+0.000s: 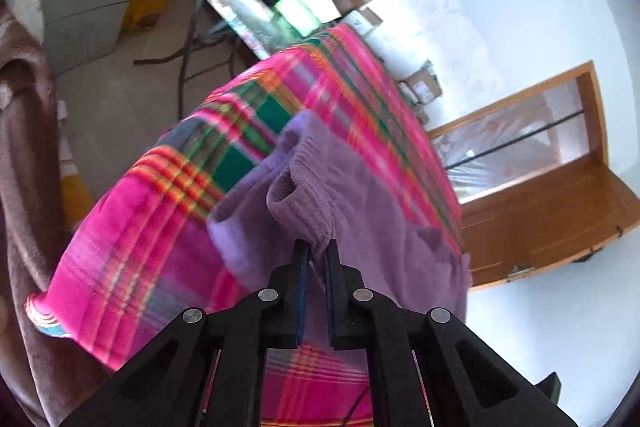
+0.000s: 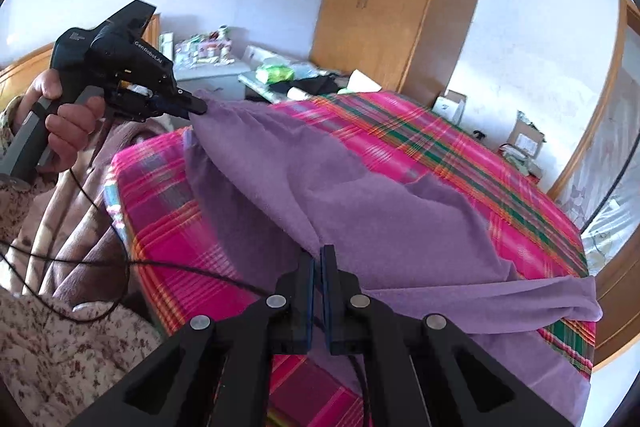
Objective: Fold clothes
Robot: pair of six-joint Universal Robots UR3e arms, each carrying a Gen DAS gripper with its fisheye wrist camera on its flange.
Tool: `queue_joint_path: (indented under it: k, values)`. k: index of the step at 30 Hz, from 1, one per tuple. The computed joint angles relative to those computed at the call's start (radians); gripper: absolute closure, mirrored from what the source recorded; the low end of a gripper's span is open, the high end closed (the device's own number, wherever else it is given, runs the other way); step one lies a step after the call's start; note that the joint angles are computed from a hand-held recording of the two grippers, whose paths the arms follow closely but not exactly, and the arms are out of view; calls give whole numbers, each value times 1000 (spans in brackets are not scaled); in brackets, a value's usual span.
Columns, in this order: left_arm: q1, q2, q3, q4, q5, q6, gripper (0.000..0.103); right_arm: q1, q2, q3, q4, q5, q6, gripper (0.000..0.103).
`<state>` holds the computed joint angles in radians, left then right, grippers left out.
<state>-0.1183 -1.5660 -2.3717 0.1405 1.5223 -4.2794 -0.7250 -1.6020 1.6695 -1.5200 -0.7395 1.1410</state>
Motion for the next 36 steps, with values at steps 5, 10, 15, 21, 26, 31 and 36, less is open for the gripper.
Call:
queue_joint_path:
  k: [5,10,15,21,26,31,36]
  values:
    - [-2,-42,7,-25,13,10,95,46,34,21,-90,-72,68,99]
    - [14,-48,-15,-20,-11,9,94,72,67,19,-124,-122,106,99]
    - [-7,-30,-3,-73,21,6,88,85,120,-46,-72,-154,150,94]
    - [-76,20,26,-163,129,-11,86,37,177,-185,142,-139,124,92]
    - [-153,88,43,-238,230,-25,84,-41,210,-282,311,-112,63,92]
    - [-242,68,141,-290,314,22,81,-163,244,-388,467,-54,39,92]
    - [-285,-50,277,-285,301,135,81,-273,268,-455,432,-11,109,92]
